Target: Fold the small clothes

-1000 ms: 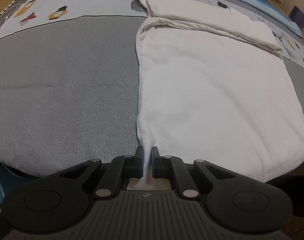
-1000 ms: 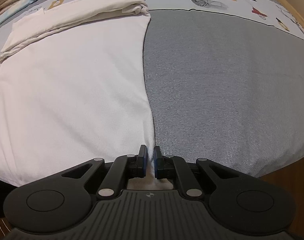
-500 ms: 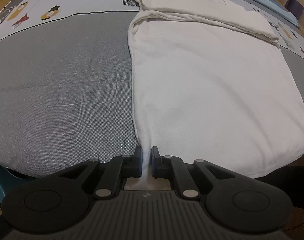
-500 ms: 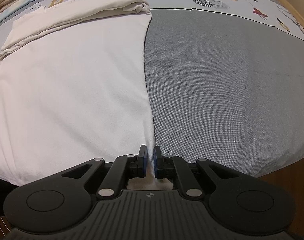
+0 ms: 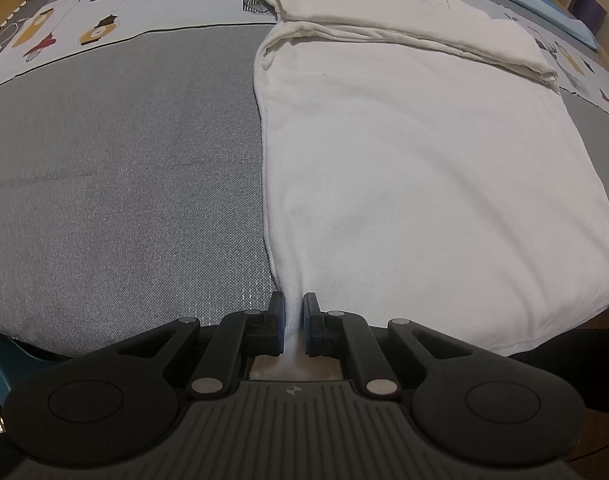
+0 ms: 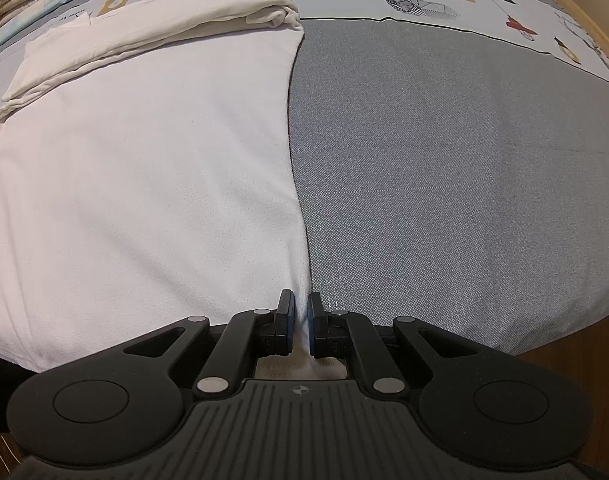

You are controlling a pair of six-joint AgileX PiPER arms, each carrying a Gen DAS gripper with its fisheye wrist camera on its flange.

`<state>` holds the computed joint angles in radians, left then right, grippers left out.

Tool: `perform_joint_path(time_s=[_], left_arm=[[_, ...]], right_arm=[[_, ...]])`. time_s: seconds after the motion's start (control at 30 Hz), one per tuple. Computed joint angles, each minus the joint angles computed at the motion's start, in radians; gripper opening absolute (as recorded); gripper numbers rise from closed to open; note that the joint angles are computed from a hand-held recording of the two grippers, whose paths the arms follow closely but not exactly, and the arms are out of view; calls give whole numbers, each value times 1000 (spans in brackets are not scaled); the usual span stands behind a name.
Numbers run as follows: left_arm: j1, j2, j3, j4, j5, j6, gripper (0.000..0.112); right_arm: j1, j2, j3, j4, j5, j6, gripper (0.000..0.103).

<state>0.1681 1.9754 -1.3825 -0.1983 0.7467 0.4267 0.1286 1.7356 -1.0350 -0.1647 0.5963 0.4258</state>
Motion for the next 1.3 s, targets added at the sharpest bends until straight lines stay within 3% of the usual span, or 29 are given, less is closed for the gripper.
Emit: perform_joint_path(time_s=[0.5,0.7,0.87,1.03,1.17,1.3], left_arm=[[-2,-13,15,2,-12,8,8],[-1,-54,53,-15,-60,51,7],[36,-147,107,-159,-100,195,6],[100,-222,90,-289,-35,282,6],[131,-304,85,-363,31,351,6],[243,-395,73,-457,207,480,6]], right_arm=[[-6,-39,28,13,-45,11,5],[-23,-106,58,52,-123,3,5],[-46,-222,92,115,-203,-58,4],[-89,-347,111,265,-219,-206,4],[-132,-450,124,385,-184,-310,4],[-221,-609,144,570,-82,-500,3]])
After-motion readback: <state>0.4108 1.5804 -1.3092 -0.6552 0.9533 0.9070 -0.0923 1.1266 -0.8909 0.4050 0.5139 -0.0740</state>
